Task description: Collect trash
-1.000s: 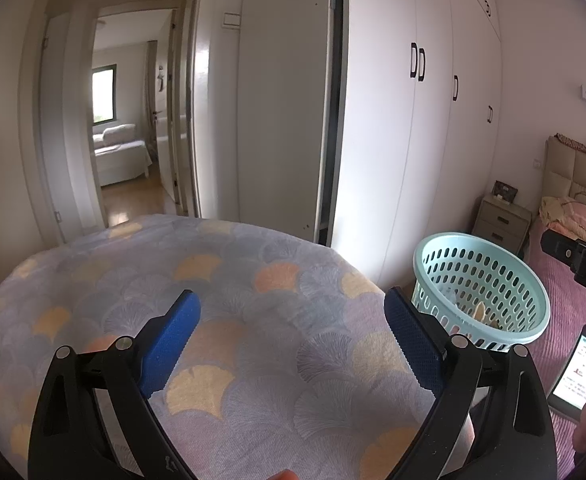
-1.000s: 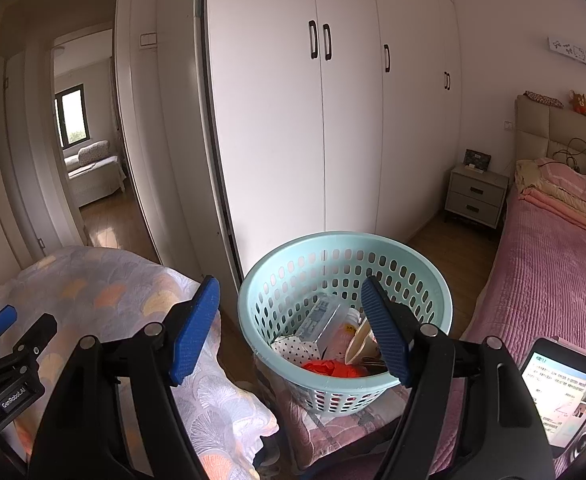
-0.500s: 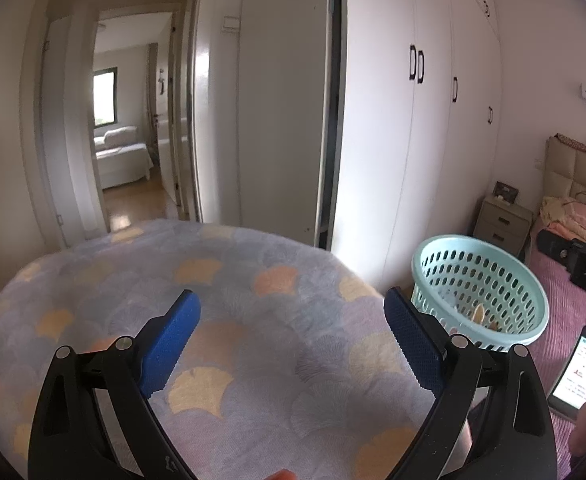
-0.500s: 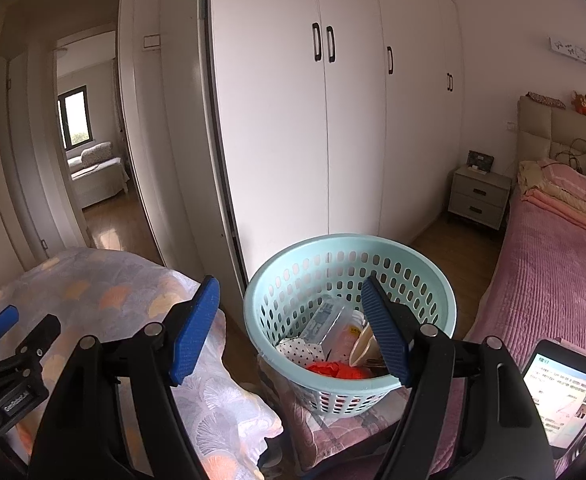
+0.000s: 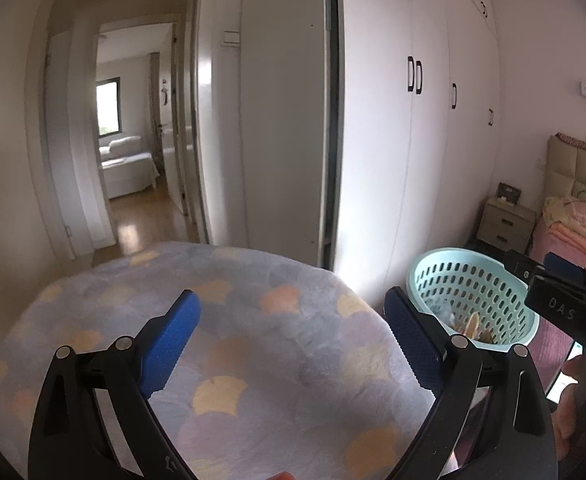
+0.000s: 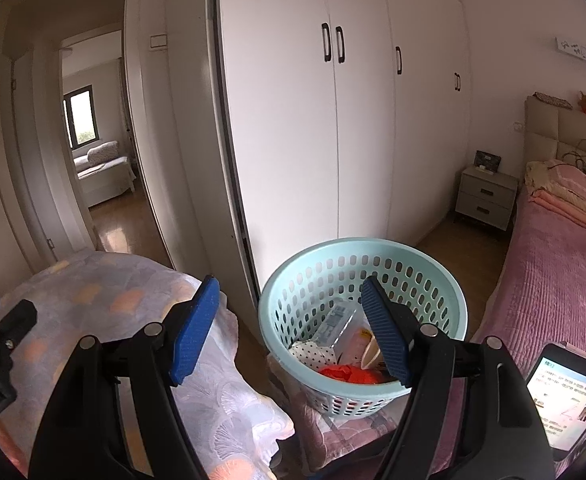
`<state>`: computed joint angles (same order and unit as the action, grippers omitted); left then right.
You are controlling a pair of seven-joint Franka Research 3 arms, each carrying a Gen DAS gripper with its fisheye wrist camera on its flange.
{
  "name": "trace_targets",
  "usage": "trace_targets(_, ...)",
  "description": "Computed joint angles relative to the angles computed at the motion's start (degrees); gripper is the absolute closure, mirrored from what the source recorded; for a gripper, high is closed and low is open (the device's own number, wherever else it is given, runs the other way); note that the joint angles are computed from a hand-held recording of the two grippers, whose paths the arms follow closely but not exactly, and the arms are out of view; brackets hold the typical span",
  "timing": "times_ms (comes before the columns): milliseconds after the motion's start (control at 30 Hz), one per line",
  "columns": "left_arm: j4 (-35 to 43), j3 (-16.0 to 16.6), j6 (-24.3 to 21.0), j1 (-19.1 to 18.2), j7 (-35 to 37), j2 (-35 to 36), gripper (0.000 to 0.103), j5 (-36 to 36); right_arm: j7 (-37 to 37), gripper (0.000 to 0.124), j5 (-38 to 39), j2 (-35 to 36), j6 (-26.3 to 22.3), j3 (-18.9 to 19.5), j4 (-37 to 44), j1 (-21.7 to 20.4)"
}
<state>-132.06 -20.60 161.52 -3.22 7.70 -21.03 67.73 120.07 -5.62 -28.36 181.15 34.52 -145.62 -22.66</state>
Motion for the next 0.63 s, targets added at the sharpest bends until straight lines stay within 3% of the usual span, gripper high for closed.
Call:
trace_targets(467, -1.48, 1.08, 2.35, 1.83, 3.86, -2.68, 0.009, -4.22, 0.10, 0.054, -1.26, 1.25, -0.16, 1.94, 2.92, -0.72)
trace_targets(633, -3.33, 0.33, 1.25, 3.65, 3.41, -5.27, 0.009, -4.36, -0.14, 0.054, -2.46, 3.07, -0.14, 2.71, 5.00, 0.13)
